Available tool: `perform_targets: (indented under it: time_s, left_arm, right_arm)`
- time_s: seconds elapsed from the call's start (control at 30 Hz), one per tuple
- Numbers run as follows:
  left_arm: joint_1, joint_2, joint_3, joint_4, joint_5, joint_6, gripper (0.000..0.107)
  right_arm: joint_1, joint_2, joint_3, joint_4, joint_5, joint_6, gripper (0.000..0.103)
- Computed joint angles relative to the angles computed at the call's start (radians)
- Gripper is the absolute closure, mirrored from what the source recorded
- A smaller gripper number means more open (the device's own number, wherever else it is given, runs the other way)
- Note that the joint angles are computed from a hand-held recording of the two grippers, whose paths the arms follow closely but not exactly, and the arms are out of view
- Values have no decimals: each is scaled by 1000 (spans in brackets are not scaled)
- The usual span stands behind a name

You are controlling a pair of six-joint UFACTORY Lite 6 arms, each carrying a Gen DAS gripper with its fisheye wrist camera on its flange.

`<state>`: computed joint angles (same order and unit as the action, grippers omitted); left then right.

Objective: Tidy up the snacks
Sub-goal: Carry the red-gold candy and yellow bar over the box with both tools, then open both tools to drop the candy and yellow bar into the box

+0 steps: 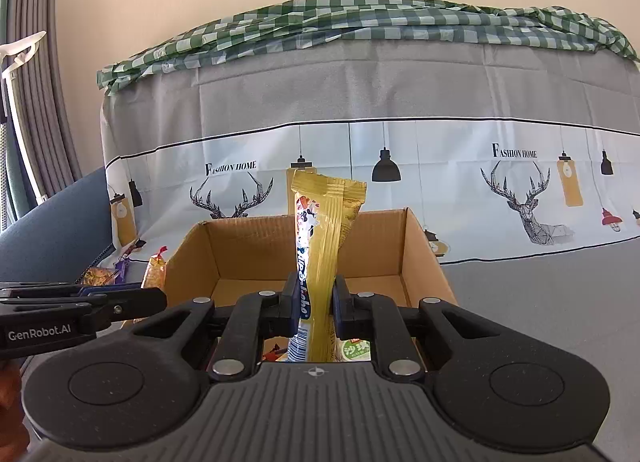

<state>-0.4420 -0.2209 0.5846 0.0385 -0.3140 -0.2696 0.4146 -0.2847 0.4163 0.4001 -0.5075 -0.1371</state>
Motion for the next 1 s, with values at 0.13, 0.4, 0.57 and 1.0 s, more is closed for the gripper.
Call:
perform_targets:
  time_s: [0.13, 0.4, 0.57, 1.0]
  left_arm:
    - [8, -18, -11, 2, 0, -8, 89]
    - [-7, -24, -14, -16, -1, 14, 89]
    - [-9, -20, -11, -12, -1, 13, 89]
    - [-21, -6, -1, -39, -2, 45, 89]
  right_arm:
    - [-3, 7, 1, 1, -6, 3, 87]
    - [19, 11, 2, 58, -13, -49, 87]
    - [22, 18, 5, 63, -19, -51, 87]
    - [13, 25, 5, 29, -21, -33, 87]
